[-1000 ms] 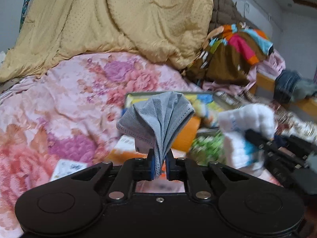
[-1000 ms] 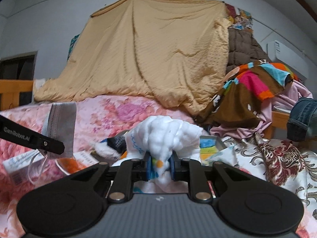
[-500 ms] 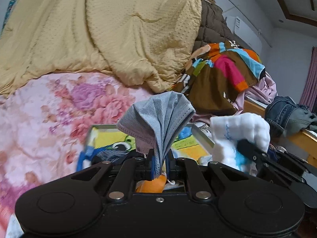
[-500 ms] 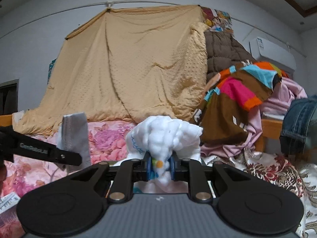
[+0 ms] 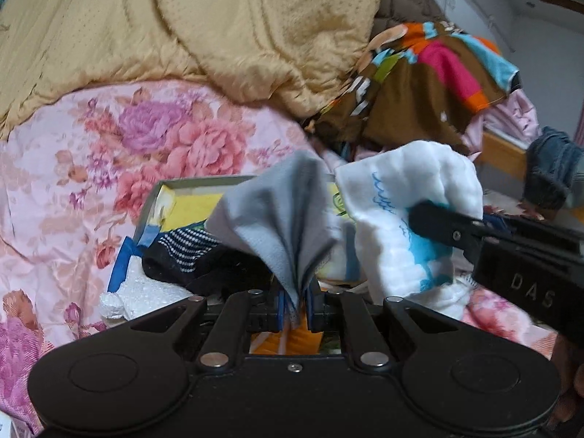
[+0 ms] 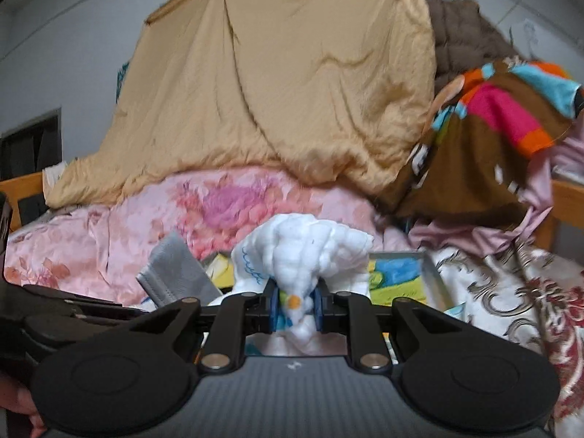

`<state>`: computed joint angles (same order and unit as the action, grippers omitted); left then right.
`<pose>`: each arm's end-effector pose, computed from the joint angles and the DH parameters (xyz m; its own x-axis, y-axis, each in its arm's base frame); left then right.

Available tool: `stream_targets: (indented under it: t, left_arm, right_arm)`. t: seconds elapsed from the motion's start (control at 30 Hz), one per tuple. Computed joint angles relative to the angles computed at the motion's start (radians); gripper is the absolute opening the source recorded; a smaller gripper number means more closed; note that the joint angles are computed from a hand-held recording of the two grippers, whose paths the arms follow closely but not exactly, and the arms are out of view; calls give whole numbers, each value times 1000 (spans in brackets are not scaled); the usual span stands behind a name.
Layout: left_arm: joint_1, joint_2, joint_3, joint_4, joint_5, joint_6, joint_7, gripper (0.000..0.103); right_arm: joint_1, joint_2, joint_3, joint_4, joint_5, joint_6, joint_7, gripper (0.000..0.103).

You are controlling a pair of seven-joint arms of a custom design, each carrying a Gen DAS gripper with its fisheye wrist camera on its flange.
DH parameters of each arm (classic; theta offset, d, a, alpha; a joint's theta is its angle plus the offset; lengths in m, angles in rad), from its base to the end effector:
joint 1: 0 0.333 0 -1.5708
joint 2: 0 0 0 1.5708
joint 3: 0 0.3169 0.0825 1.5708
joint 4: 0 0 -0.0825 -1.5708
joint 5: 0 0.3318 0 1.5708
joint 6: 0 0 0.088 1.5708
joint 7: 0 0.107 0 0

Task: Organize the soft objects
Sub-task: 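Carry the grey mask and white towel in both tools over the frog tray, then open both tools to drop the mask and towel into the tray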

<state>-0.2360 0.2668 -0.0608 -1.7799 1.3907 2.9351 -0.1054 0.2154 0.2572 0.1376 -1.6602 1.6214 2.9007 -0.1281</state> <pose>0.5663 -0.2352 0.4935 0.0233 -0.9854 0.1687 -0.4872 -0.1586 -0.8587 0.6023 0.1475 0.5373 0.5648 -0.8243 -0.0394 -0.2754 -0.1432 -0.9506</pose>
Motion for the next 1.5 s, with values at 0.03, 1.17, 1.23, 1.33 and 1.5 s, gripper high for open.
stream_targets:
  t: [0.03, 1.17, 1.23, 1.33, 1.5]
  left_arm:
    - [6, 9, -3, 8, -23, 1, 23, 11]
    - [-54, 259, 86, 296, -684, -134, 660, 18]
    - [-56, 246, 89, 278, -669, -126, 649, 21]
    - [-54, 229, 88, 254, -652, -123, 637, 29]
    - [-58, 189, 97, 207, -608, -105, 581, 46]
  right_arm:
    - [7, 17, -10, 15, -99, -8, 104, 21]
    - [-31, 387, -11, 534, -1181, -296, 1106, 56]
    - [-34, 372, -6, 506, -1176, -278, 1096, 62]
    - [-35, 349, -5, 469, -1173, -249, 1085, 71]
    - [-32, 317, -10, 413, -1172, -193, 1084, 84]
